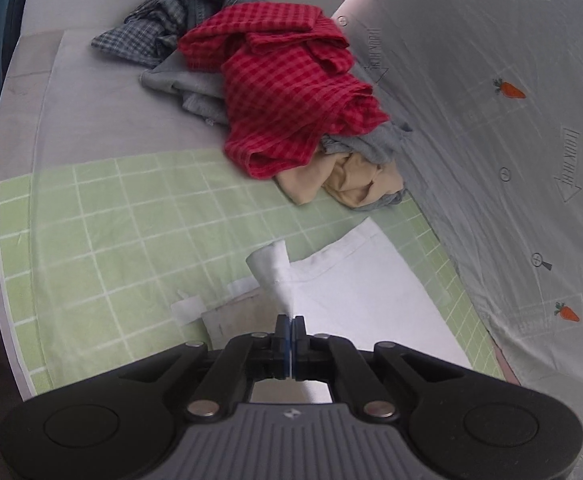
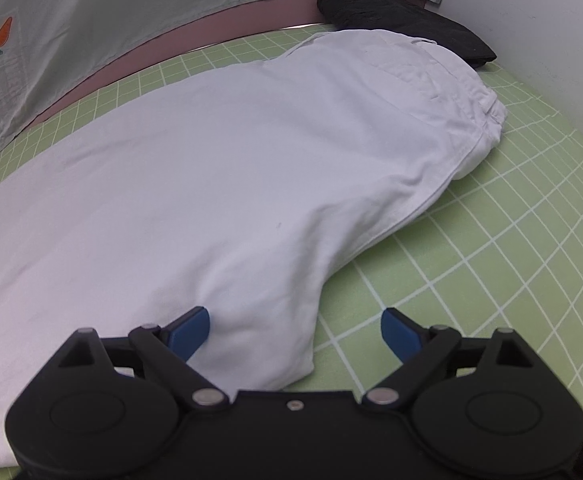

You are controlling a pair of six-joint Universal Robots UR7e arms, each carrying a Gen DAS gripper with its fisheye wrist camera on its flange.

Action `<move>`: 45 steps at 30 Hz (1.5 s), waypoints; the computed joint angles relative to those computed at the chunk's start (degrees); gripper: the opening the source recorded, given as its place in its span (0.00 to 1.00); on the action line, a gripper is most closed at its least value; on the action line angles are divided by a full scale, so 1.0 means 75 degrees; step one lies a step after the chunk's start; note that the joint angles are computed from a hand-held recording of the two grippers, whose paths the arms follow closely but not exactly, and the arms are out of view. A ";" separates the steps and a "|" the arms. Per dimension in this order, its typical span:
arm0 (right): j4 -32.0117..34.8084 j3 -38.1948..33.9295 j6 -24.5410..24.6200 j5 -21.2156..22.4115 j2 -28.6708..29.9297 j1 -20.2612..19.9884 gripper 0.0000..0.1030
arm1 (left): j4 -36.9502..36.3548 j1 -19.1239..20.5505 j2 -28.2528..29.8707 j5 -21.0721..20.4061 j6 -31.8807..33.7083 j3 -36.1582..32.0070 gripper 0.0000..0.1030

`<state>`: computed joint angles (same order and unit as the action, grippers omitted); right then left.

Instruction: Fold clothes

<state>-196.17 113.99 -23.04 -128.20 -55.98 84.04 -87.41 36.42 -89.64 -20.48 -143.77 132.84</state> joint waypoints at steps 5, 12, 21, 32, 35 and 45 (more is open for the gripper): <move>-0.0039 0.0225 -0.0223 0.0003 -0.0164 -0.0005 0.91 | -0.1284 0.0522 0.0196 -0.0756 0.1118 0.0317 0.01; -0.0033 0.0511 -0.0138 0.0050 -0.0347 -0.0055 0.91 | -0.1958 0.0681 0.0196 -0.0988 0.1196 0.0525 0.19; 0.0432 0.0742 0.0426 0.1210 -0.0591 -0.0294 0.90 | -0.3337 0.1066 0.0323 -0.0987 0.1840 0.0733 0.54; 0.0380 0.0305 0.1178 0.1882 -0.0653 -0.0410 0.11 | -0.4705 0.1269 0.0322 -0.0535 0.3454 0.0730 0.00; 0.0535 -0.0093 0.0789 0.2185 -0.0660 -0.0236 0.03 | -0.5575 0.1309 0.0479 0.0005 0.4332 0.0517 0.00; 0.1696 -0.2411 -0.0139 0.1728 0.0809 0.0029 0.03 | -0.8300 0.2438 0.1886 0.0053 0.7021 -0.0482 0.00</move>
